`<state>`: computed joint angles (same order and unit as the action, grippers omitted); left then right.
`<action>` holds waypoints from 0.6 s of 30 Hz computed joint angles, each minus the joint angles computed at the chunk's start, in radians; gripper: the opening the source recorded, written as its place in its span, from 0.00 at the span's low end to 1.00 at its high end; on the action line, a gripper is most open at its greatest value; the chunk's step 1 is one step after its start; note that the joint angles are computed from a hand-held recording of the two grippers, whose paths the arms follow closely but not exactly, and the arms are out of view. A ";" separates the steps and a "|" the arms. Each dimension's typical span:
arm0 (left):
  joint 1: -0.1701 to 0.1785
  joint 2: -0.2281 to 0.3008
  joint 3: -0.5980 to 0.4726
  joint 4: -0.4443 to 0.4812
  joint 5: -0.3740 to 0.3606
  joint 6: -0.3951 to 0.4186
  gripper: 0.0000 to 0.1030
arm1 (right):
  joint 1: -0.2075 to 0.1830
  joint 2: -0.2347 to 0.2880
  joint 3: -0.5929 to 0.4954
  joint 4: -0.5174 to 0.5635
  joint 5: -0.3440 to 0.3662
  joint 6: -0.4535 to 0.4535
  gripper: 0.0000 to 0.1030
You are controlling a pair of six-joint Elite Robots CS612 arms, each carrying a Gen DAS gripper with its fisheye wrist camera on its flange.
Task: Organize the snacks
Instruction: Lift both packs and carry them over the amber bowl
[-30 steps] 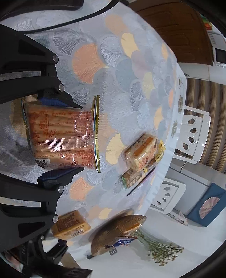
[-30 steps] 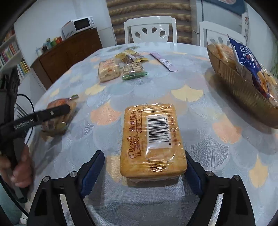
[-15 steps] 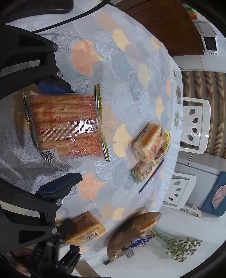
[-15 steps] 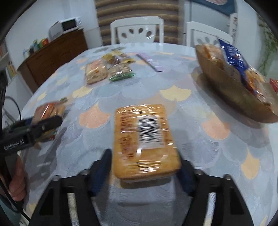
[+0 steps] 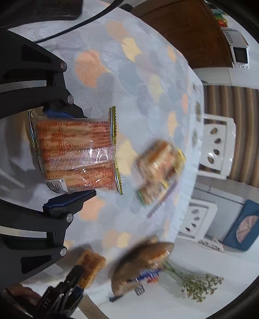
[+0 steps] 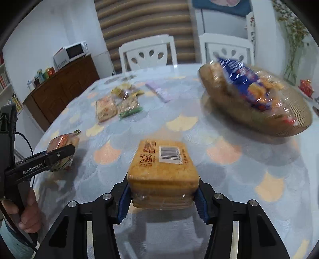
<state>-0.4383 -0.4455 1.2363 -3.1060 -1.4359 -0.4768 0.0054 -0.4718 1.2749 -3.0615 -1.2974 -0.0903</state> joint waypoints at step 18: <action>-0.045 0.141 -0.455 0.117 -0.173 0.299 0.55 | -0.083 -0.058 0.007 -0.241 -0.077 0.195 0.51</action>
